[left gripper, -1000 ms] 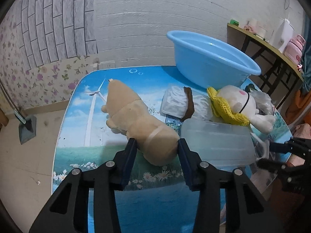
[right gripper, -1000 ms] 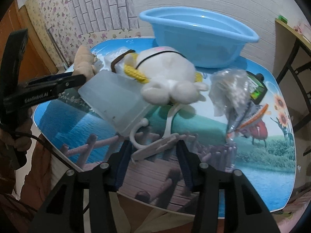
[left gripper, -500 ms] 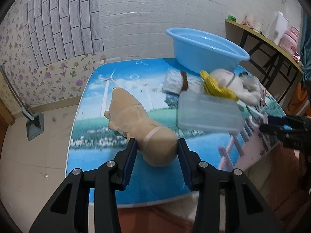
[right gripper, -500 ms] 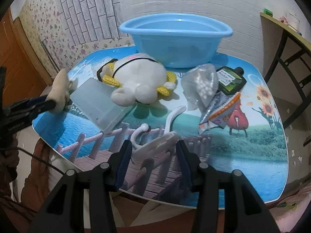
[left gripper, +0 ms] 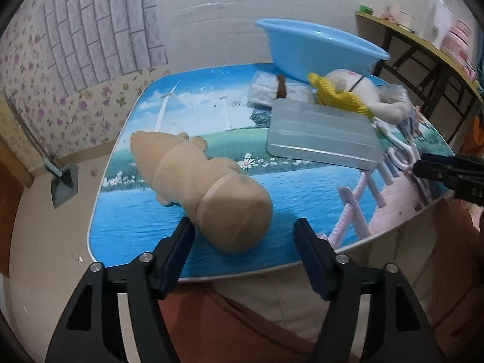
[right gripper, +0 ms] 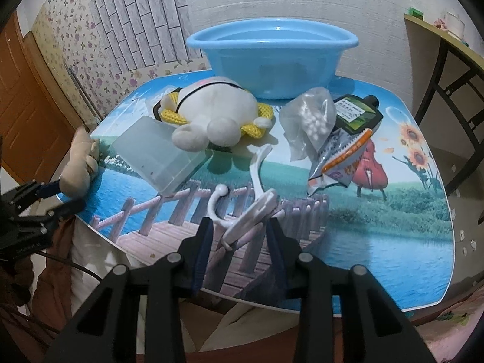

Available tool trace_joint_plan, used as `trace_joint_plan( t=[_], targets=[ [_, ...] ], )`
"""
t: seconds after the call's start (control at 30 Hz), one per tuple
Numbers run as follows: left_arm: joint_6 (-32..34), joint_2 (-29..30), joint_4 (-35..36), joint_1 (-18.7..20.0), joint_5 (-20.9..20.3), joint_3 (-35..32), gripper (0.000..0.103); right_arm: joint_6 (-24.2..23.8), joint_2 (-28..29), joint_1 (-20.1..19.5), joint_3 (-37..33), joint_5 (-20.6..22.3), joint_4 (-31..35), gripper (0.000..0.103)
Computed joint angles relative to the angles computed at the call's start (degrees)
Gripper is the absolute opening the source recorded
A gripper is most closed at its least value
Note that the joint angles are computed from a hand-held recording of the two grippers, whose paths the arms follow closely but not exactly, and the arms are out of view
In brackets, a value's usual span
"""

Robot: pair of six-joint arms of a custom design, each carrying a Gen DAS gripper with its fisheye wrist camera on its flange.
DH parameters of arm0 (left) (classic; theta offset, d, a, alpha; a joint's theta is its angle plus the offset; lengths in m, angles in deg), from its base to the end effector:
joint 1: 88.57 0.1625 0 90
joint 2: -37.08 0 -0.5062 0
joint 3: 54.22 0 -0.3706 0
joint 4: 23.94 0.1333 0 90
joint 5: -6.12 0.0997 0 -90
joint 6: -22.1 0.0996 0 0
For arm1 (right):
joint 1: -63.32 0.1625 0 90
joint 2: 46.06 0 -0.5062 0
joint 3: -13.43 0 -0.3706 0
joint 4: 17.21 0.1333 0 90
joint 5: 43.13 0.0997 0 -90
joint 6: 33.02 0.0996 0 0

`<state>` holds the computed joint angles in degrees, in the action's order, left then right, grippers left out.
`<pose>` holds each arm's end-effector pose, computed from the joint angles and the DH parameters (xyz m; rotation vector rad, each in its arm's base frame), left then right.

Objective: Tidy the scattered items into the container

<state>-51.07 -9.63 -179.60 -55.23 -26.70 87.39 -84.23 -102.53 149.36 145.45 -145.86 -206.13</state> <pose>-0.1949 -0.3880 0.0659 -0.0062 2.1740 -0.8243 0.0764 -0.5086 0.1760 1.0387 -2.5321 0.3602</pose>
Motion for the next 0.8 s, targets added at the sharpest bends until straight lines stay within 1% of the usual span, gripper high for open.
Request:
trace_joint_plan(
  t=[0.07,0.17,0.23,0.3,0.33,0.4,0.47,0.63,0.8],
  targets=[
    [-0.86,0.09,0.29,0.86,0.10,-0.55,0.073,0.07,0.06,0.04,-0.06,-0.05,-0.06,0.037],
    [-1.60,0.16,-0.18,1.90,0.66,-0.98,0.079,0.12,0.21,-0.02,-0.08,-0.27,-0.06,0.040],
    [-1.56,0.32,-0.42,2.49,1.00,-1.42,0.081,0.11,0.52,-0.01,-0.07,-0.59,-0.39,0.040],
    [-2.04,0.43,1.18,3.31,1.18,-2.47,0.089,0.33,0.82,0.12,-0.09,-0.85,-0.61,0.042],
    [-2.43,0.42,2.42,3.61,1.21,-3.01,0.091,0.38,1.05,0.20,-0.12,-0.92,-0.79,0.043],
    [-2.65,0.49,2.54,3.92,1.30,-3.23,0.097,0.29,1.54,0.35,-0.01,-0.97,-1.80,0.051],
    [-2.77,0.51,2.95,4.29,1.13,-3.44,0.103,0.37,2.13,0.51,0.00,-1.17,-2.92,0.056],
    [-1.72,0.90,1.03,4.26,2.32,-2.88,0.103,-1.00,4.15,0.92,0.39,-1.72,-7.70,0.061],
    [-1.36,1.42,-0.82,3.74,3.10,-1.96,0.103,-3.30,6.23,1.47,1.14,-2.78,-12.62,0.071]
  ],
)
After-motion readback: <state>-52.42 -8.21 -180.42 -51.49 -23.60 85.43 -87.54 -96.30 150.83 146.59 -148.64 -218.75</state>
